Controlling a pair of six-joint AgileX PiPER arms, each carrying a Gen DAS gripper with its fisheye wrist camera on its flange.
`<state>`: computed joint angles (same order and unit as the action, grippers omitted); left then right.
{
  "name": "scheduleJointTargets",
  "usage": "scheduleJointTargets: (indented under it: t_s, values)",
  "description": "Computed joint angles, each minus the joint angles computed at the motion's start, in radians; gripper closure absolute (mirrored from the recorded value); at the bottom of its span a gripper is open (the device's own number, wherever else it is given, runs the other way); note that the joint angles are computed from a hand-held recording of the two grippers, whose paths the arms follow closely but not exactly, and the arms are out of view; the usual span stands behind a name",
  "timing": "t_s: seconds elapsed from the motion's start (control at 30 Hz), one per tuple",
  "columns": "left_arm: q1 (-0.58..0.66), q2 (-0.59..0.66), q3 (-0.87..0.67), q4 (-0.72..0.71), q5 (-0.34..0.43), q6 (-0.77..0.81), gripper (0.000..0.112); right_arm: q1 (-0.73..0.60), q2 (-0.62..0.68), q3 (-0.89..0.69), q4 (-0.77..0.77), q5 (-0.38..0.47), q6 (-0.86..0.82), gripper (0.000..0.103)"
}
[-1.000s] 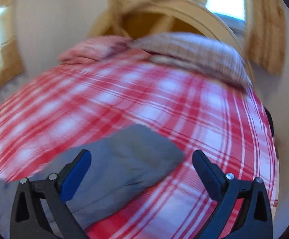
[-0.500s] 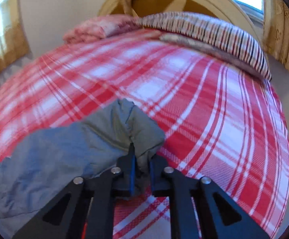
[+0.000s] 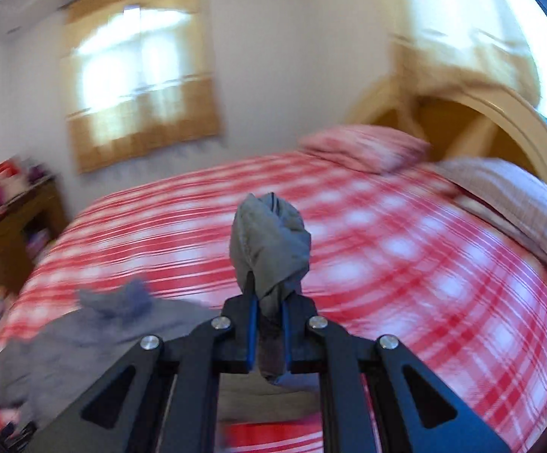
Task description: Fold large clothes
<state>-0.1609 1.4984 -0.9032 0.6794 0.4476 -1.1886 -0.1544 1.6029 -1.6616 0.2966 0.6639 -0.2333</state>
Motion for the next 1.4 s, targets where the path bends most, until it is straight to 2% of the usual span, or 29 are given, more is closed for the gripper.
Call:
scheduleJointTargets:
  t_s: [0.17,0.3,0.5,0.57,0.63,0.67,0.73,0.77,0.8,0.87,0.93,1.0,1.07,1.2,1.3,1.33,1.4]
  values:
    - [0.078,-0.21,0.118,-0.034,0.014,0.051,0.01,0.292,-0.054,0.128,-0.02,-0.034,0.075,0.091]
    - [0.156,-0.317,0.175,-0.098,0.017,0.153,0.01,0.514,0.011,0.214,-0.117,-0.138,0.197,0.091]
    - [0.282,-0.4,0.214,-0.284,0.003,0.398,0.01,0.646,0.183,0.225,-0.045,-0.224,0.202,0.091]
    - [0.283,-0.394,0.211,-0.273,0.003,0.394,0.01,0.677,0.221,0.234,-0.021,-0.262,0.183,0.09]
    - [0.277,-0.386,0.209,-0.242,0.009,0.375,0.01,0.689,0.235,0.25,0.104,-0.263,0.07,0.087]
    - [0.278,-0.386,0.21,-0.243,0.01,0.384,0.01,0.682,0.247,0.241,0.171,-0.232,0.011,0.08]
    - [0.267,-0.376,0.204,-0.229,0.011,0.38,0.01,0.65,0.269,0.2,0.323,-0.129,-0.115,0.052]
    - [0.263,-0.369,0.199,-0.223,0.01,0.379,0.01,0.633,0.266,0.188,0.377,-0.105,-0.154,0.034]
    - [0.252,-0.358,0.19,-0.209,0.013,0.365,0.01,0.619,0.242,0.21,0.438,-0.113,-0.207,0.032]
    - [0.24,-0.341,0.169,-0.204,0.021,0.364,0.01,0.577,0.192,0.239,0.523,-0.1,-0.301,0.032]
    - [0.225,-0.322,0.14,-0.203,0.026,0.366,0.01,0.516,0.131,0.263,0.522,-0.089,-0.331,0.04]
    - [0.196,-0.305,0.106,-0.184,0.032,0.352,0.01,0.461,0.098,0.258,0.41,-0.1,-0.26,0.065]
    - [0.15,-0.266,0.051,-0.142,0.03,0.329,0.01,0.407,0.081,0.249,0.256,-0.137,-0.152,0.073]
    - [0.024,-0.131,-0.109,0.001,0.085,0.204,0.01,0.292,0.143,0.174,-0.019,-0.144,0.097,0.073]
    - [-0.059,0.028,-0.264,0.102,0.154,0.135,0.01,0.228,0.217,0.138,-0.032,-0.094,0.129,0.073]
    - [-0.082,0.102,-0.337,0.109,0.195,0.132,0.01,0.222,0.232,0.148,-0.042,-0.094,0.142,0.073]
    - [-0.092,0.196,-0.423,0.101,0.23,0.14,0.01,0.215,0.267,0.157,-0.026,-0.095,0.137,0.073]
